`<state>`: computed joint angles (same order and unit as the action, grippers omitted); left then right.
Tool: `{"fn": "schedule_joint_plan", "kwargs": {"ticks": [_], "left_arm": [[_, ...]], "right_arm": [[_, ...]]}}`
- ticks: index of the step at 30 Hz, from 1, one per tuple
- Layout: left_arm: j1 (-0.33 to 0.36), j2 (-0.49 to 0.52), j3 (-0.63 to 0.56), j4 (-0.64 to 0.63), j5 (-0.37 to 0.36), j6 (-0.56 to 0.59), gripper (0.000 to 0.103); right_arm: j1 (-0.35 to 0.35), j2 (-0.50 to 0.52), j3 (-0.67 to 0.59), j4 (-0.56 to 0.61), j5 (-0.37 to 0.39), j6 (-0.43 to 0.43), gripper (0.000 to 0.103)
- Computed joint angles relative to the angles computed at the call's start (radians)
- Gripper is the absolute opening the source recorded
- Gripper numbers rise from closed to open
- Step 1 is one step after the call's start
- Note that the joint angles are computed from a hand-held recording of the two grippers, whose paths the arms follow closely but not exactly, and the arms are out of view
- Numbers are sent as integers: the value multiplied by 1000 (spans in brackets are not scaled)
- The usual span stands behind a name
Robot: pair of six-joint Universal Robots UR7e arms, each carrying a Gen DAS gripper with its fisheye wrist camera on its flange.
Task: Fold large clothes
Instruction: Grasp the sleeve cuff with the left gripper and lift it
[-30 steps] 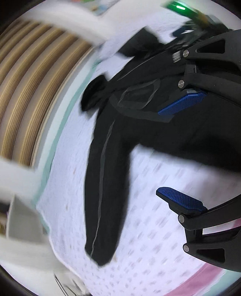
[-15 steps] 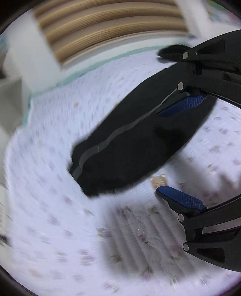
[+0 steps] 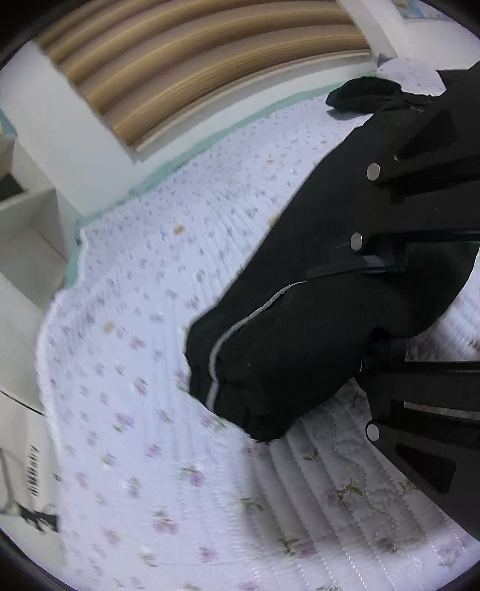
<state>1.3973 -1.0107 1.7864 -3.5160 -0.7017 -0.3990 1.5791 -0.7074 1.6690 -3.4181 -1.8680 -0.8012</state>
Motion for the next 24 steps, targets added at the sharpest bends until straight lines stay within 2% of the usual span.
{"fn": "schedule_joint_plan", "kwargs": {"ticks": [5, 8, 10, 13, 15, 18, 20, 24], "left_arm": [[-107, 22, -23, -109, 40, 224, 18], [-183, 58, -78, -109, 10, 355, 17], [-223, 87, -118, -62, -39, 409, 17], [-247, 133, -188, 91, -218, 394, 17], [-258, 193, -265, 201, -270, 379, 17], [-256, 309, -412, 382, -268, 353, 17], [-231, 386, -520, 533, -278, 280, 17], [-190, 517, -708, 804, -221, 174, 20]], "right_arm": [[-1, 0, 2, -3, 1, 1, 103], [0, 0, 2, -2, 1, 0, 103], [-1, 1, 1, -2, 2, 0, 103], [-1, 0, 2, 1, 1, 3, 103], [0, 0, 0, 5, -1, 4, 103], [1, -2, 0, 11, -2, 8, 103], [-1, -4, 1, 14, 4, 11, 103], [-11, -13, 5, 21, 34, 26, 103]]}}
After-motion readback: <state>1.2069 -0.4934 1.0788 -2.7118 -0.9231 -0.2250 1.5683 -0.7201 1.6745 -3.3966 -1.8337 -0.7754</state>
